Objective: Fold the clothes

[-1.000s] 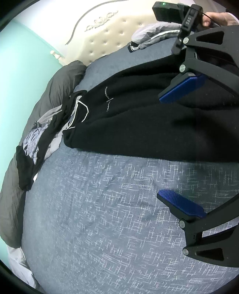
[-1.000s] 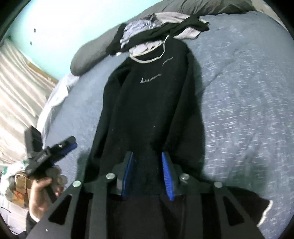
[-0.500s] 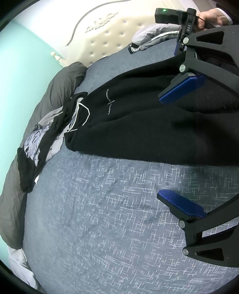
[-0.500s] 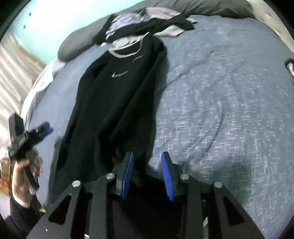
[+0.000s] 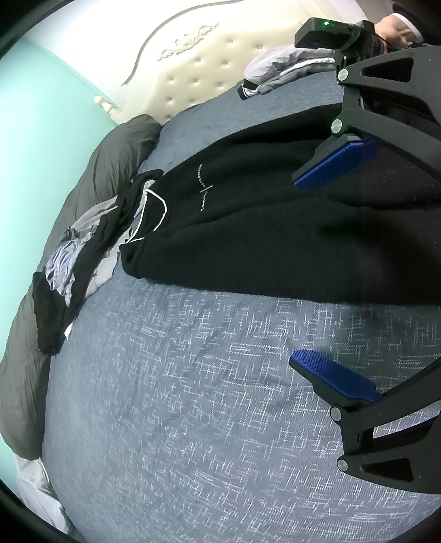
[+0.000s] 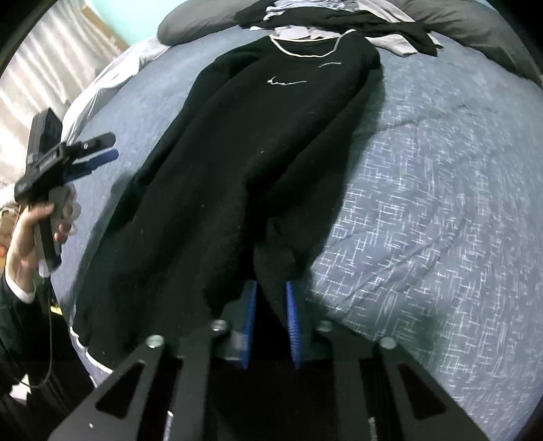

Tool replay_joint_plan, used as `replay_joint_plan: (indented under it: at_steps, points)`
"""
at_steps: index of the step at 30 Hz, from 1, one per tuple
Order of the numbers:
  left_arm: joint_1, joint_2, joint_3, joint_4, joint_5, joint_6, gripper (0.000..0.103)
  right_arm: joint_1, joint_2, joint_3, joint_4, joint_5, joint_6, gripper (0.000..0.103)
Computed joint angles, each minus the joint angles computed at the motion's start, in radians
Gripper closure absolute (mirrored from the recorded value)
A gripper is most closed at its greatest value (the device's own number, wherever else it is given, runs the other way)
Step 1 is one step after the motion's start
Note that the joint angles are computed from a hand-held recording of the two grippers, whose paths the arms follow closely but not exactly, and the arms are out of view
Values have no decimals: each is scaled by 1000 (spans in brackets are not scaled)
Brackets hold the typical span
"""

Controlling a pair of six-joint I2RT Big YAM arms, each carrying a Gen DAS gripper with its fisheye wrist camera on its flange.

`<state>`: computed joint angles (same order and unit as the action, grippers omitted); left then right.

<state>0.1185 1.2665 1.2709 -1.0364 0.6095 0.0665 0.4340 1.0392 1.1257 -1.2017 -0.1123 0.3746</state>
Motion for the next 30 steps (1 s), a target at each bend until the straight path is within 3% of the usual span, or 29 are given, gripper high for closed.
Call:
replay_joint_plan:
  at_steps: [6,15,24,30]
  points:
    - [2,0,1,-2,1,2,6,-11,-54,0,-5,44,38,101]
    - [-4,-3,1,-1,-5,-2,6,-178,-147,36,-95,103,63,101]
    - [-18,-2,0,-2,-18,-1,6,-367,-166,85,-176,174,-3,101]
    - [-30,3,1,1,-33,-3,6,-540,-162,127,-204,222,-110,101]
